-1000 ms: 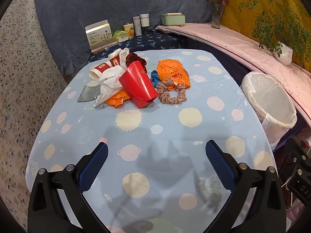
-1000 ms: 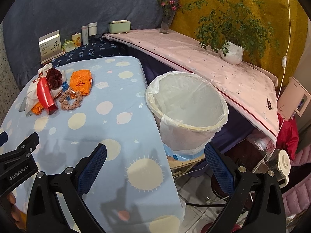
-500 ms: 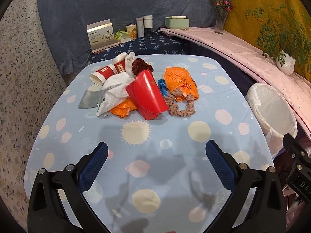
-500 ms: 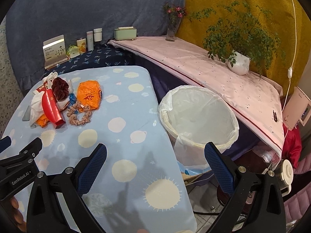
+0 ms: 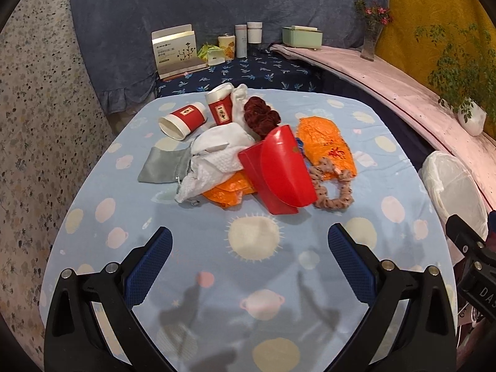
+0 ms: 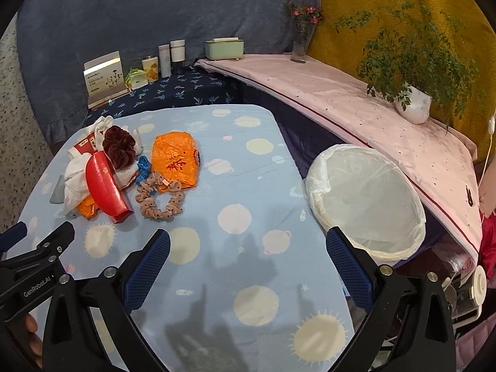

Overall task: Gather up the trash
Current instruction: 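Grasp the brown beaded scrunchie with the right tool while the left tool grasps the red paper bag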

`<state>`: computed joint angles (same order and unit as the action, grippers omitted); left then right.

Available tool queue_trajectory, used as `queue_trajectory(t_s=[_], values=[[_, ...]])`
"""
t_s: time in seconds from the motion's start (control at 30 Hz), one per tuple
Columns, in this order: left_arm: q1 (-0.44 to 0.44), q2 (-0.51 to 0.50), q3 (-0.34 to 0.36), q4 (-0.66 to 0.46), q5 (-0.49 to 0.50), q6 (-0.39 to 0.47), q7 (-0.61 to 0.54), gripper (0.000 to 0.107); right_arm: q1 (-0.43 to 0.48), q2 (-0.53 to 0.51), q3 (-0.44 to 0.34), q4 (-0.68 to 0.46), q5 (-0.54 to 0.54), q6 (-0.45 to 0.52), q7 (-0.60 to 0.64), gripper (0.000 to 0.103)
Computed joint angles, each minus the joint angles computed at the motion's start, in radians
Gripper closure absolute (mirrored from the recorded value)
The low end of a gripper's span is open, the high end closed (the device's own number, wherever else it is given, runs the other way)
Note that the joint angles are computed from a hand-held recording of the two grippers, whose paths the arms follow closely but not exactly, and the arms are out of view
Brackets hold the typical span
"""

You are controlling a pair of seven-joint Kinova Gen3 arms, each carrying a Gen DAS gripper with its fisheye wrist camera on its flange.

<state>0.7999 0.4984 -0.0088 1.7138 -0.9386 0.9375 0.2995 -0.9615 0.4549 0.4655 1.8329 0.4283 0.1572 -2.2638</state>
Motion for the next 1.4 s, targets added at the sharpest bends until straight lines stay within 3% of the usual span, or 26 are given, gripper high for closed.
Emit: queue_trajectory(t_s=[0.23, 0.3, 0.4, 0.47, 0.6, 0.8, 0.93, 1.13, 1.23, 1.33, 1.4], values=[[-0.058, -0.029, -0.030, 0.090, -0.035, -0.091, 0.033, 0.012, 0.038, 0.070, -0.071, -0.109, -0.036, 0.008, 0.018, 0.007], [-0.073, -0.040, -0.039, 0.120, -0.061, -0.120, 0.063, 0.012, 0.090, 0.091, -0.139, -0.153, -0.058, 0.016, 0.050, 0.007], [-0.105, -0.054, -0.042, 0.152, -0.087, -0.163, 0.076, 0.012, 0.115, 0.138, -0.179, -0.228, -0.077, 0.054, 0.082, 0.016], [-0.124, -0.057, -0.041, 0.161, -0.097, -0.195, 0.080, 0.012, 0.113, 0.166, -0.184, -0.262, -0.082, 0.076, 0.085, 0.016], [-0.166, -0.053, -0.041, 0.154, -0.085, -0.294, 0.069, 0.012, 0.151, 0.200, -0.231, -0.304, -0.096, 0.114, 0.100, 0.017], [-0.167, -0.005, -0.082, 0.096, -0.044, -0.375, 0.020, 0.012, 0.204, 0.261, -0.285, -0.370, -0.115, 0.153, 0.117, 0.031], [-0.158, 0.028, -0.120, 0.057, 0.006, -0.403, -0.024, 0.012, 0.254, 0.291, -0.342, -0.410, -0.141, 0.163, 0.157, 0.035], [-0.154, 0.051, -0.178, 0.047, 0.082, -0.486, -0.091, 0.034, 0.300, 0.341, -0.408, -0.464, -0.190, 0.168, 0.226, 0.044], [-0.110, 0.048, -0.244, 0.068, 0.084, -0.548, -0.090, 0.050, 0.309, 0.367, -0.424, -0.497, -0.214, 0.209, 0.255, 0.060], [-0.080, 0.047, -0.286, 0.076, 0.095, -0.598, -0.119, 0.070, 0.294, 0.366, -0.405, -0.474, -0.217, 0.179, 0.258, 0.070], [-0.063, 0.049, -0.305, 0.075, 0.111, -0.618, -0.142, 0.077, 0.306, 0.363, -0.419, -0.471, -0.226, 0.176, 0.277, 0.088]])
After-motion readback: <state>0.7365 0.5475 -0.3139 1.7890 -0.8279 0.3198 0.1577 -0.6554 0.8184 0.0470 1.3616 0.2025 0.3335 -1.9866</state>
